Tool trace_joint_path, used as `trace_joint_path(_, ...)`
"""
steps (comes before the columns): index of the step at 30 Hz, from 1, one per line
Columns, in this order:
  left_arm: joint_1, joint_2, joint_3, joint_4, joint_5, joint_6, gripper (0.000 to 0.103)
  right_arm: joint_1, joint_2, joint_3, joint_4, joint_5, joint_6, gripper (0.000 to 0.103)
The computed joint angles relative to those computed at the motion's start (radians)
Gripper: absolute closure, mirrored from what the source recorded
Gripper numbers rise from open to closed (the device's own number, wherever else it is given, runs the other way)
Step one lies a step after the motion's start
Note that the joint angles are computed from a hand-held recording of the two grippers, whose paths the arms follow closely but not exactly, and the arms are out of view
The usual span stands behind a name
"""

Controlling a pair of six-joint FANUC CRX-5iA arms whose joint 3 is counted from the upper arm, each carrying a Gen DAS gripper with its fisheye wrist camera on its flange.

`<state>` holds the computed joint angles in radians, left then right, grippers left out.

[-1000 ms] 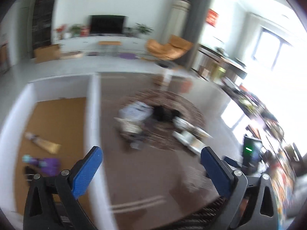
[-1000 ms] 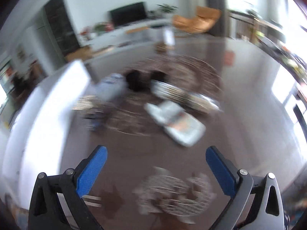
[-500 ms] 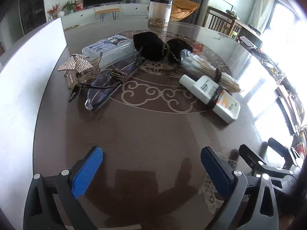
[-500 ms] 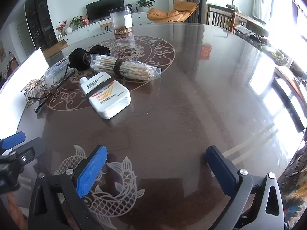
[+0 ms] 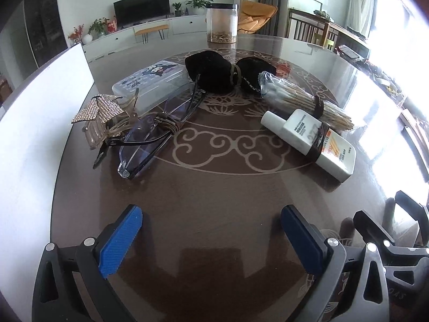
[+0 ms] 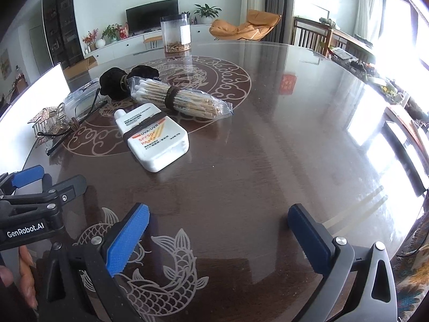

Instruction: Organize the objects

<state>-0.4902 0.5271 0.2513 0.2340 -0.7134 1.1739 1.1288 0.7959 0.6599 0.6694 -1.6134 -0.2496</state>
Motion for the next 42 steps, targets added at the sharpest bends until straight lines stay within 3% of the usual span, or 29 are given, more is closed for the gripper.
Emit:
trace_joint_path(12,0.001,-0.002,-0.001,-0.002,0.001,0.001,0.000,-0.007,-0.007,0.006,-0.025,0.007,0.016,0.000)
trace_joint_path(20,0.001,-0.001,0.001,0.000,-0.001,0.000,0.000,-0.051,0.031,0.146,-0.146,-0.060,0.059,0.000)
trace_joint_path(29,0.000,0.000,0.003,0.002,-0.001,0.003,0.000,-0.092,0.104,0.300,-0.184,-0.135,0.071,0.000)
trace_joint_path(37,-0.001,0.001,0.006,-0.003,-0.001,0.007,0.000,-0.061,0.035,0.124,-0.093,-0.049,0.045,0.000)
trace_joint_path(42,-0.002,0.003,0.009,-0.006,-0.002,0.012,0.000,-0.072,0.013,0.094,-0.100,-0.023,0.066,0.000)
